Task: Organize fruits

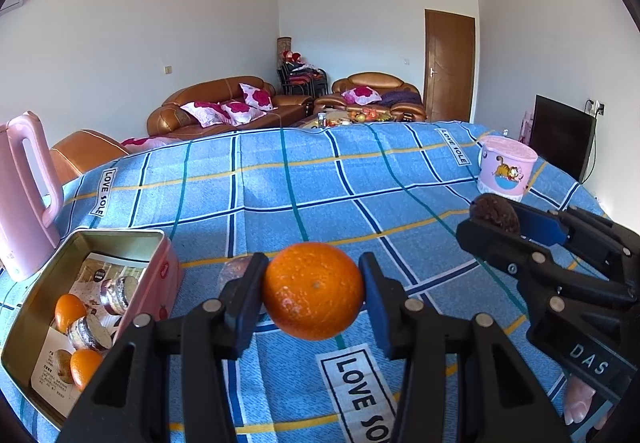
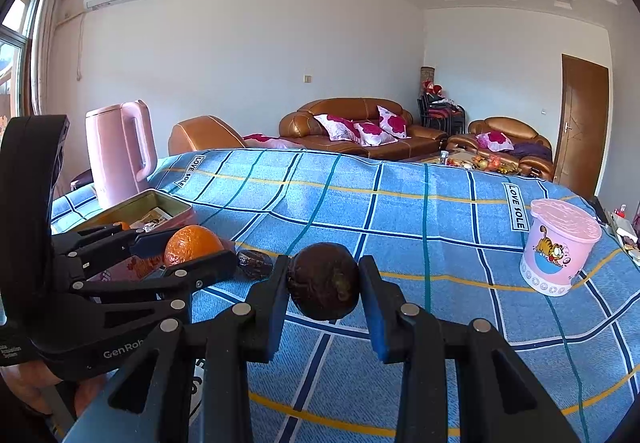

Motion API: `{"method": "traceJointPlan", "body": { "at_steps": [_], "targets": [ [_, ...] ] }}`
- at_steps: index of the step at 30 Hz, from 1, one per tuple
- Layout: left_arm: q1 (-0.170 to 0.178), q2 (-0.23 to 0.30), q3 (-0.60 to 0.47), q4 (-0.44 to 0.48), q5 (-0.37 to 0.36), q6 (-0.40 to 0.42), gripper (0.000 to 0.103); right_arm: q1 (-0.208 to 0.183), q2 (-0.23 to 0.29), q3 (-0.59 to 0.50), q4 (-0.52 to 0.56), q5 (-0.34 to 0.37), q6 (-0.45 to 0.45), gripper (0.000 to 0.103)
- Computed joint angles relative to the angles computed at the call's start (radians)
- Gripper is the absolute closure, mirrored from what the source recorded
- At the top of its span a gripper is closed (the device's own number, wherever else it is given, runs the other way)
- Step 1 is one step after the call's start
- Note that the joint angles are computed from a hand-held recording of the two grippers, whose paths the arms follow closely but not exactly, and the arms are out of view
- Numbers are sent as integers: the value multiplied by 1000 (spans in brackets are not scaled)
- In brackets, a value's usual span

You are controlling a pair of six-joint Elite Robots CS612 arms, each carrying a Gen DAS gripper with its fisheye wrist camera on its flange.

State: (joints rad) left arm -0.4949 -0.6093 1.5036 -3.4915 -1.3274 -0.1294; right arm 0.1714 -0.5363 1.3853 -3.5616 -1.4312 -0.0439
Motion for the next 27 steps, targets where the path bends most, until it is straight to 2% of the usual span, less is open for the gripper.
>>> {"method": "traceJointPlan", "body": {
  "at_steps": [27],
  "targets": [
    [-27, 7, 23, -151, 94, 91, 55, 2, 7, 22, -139, -3, 22, 67]
  ]
}}
